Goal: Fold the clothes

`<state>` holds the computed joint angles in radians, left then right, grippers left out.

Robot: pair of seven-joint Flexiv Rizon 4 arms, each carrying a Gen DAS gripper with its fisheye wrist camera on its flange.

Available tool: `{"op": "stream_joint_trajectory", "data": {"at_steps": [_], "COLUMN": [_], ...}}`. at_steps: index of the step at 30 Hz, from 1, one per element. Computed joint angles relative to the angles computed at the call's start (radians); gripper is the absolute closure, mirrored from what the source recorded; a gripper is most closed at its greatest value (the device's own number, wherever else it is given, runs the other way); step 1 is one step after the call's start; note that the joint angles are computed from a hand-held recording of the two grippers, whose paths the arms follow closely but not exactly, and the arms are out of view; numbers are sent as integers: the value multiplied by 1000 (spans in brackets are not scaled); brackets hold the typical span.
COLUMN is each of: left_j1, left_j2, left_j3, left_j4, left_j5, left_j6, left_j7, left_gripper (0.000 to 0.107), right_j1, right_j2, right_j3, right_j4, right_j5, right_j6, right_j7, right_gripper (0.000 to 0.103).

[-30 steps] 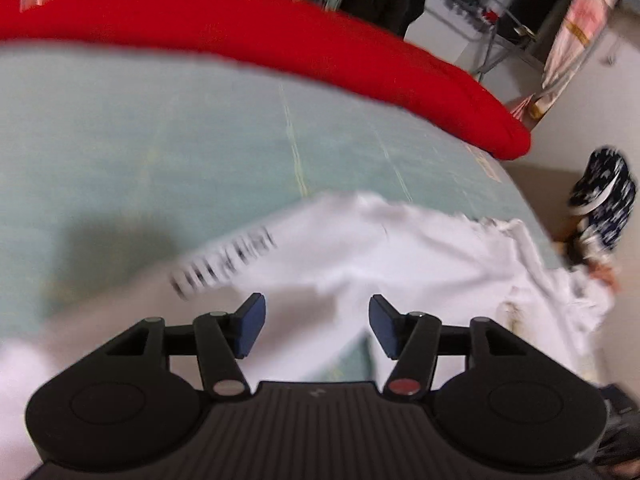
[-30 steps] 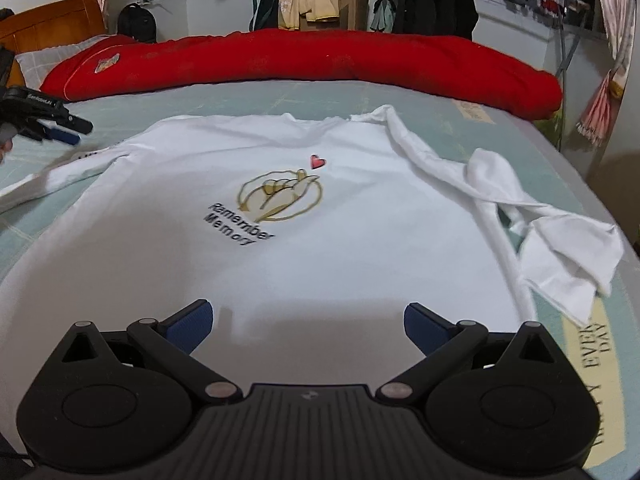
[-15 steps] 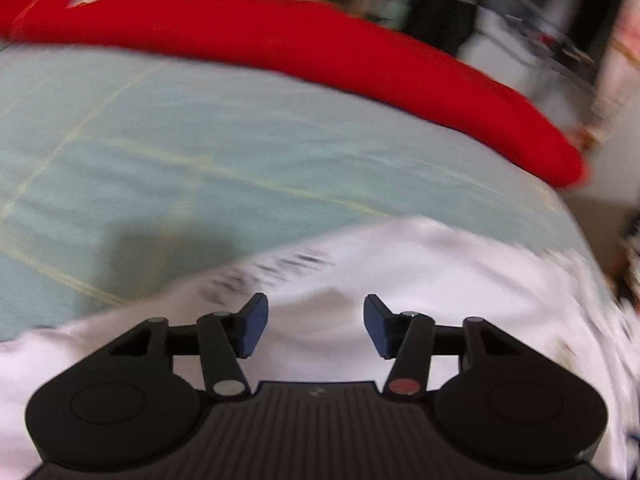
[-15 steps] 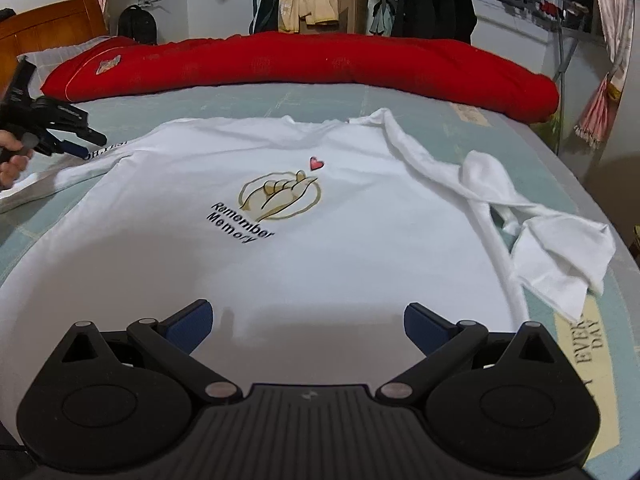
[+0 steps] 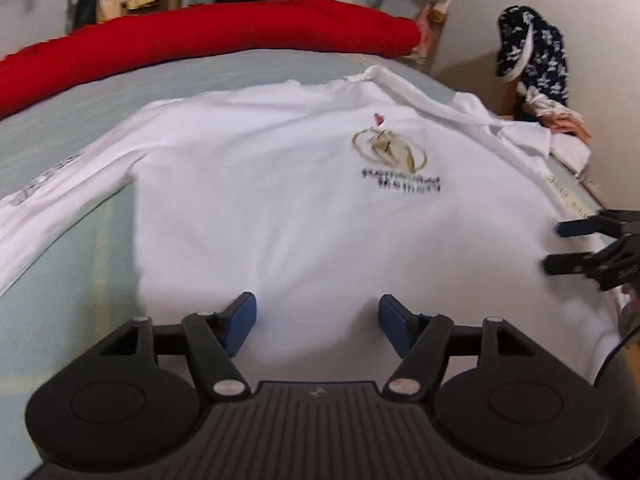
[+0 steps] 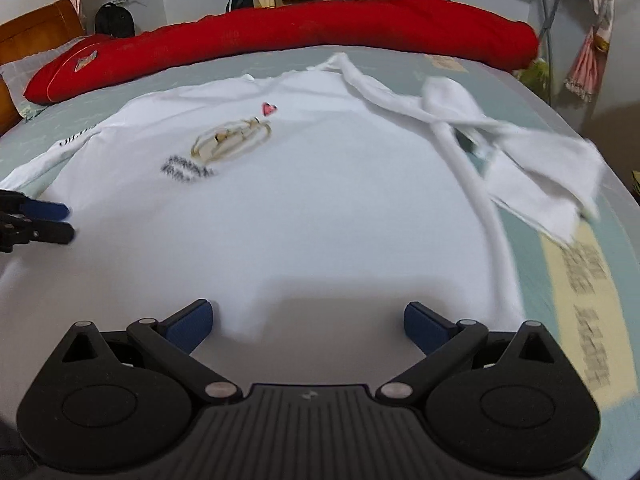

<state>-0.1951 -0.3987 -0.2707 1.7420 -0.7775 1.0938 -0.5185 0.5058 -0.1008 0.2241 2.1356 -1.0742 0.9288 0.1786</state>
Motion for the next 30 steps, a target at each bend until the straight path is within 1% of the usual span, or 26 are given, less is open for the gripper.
{"op": "stream_joint_trajectory", "data": {"at_steps": [3, 5, 7, 9, 12, 13, 14, 15, 18, 20, 21, 22, 23, 24, 26, 28, 29, 30], "left_j1": [1, -9, -33, -35, -29, -27, -25, -24, -33, -35, -36, -38, -48, -56, -71, -54, -41, -40], "left_j2": [50, 67, 77, 83, 55, 38, 22, 3, -85, -149, -182, -216, -239, -264, -311, -323, -321, -321], "left_j3": [9, 29, 54, 42, 36, 33, 30, 27, 32, 27, 22, 20, 32, 44, 65, 51, 37, 39], "left_j4": [67, 79, 72, 75, 14, -16, -46, -77, -212, -304, -351, -398, -429, -460, -525, -530, -526, -533], "left_j5": [-24, 3, 68, 72, 68, 67, 66, 66, 117, 148, 162, 177, 206, 236, 292, 310, 305, 313], "left_j6": [34, 40, 53, 83, 18, -9, -36, -61, -111, -148, -168, -187, -186, -187, -191, -188, -195, -211], "left_j7": [6, -16, -71, -62, -135, -160, -185, -209, -291, -328, -339, -351, -369, -388, -423, -399, -383, -384], "left_gripper": [35, 35, 35, 35, 35, 35, 35, 35, 35, 35, 35, 35, 35, 34, 34, 35, 34, 34], "right_j1": [-2, -10, -13, -30, -81, -97, -113, -126, -166, -173, -171, -168, -163, -185, -201, -214, -216, -214], "right_j2": [60, 80, 89, 87, 66, 46, 23, -9, -114, -193, -231, -269, -300, -304, -304, -305, -301, -269], "right_j3": [22, 29, 37, 24, -25, -42, -58, -72, -121, -131, -136, -135, -126, -87, -44, -10, -1, 1], "right_j4": [73, 100, 99, 86, 51, 27, 0, -35, -151, -223, -256, -286, -307, -299, -285, -278, -273, -244], "right_j5": [-21, -50, -45, -78, -249, -298, -345, -365, -476, -442, -399, -333, -236, -178, -61, 33, 75, 106], "right_j6": [-9, -1, -8, 35, 185, 238, 291, 345, 531, 601, 630, 655, 664, 635, 582, 533, 508, 474], "right_j7": [59, 92, 91, 101, 154, 151, 149, 129, 115, 42, -16, -96, -202, -270, -394, -496, -536, -535], "right_gripper": [0, 0, 0, 0, 0, 0, 0, 0, 0, 0, 0, 0, 0, 0, 0, 0, 0, 0]}}
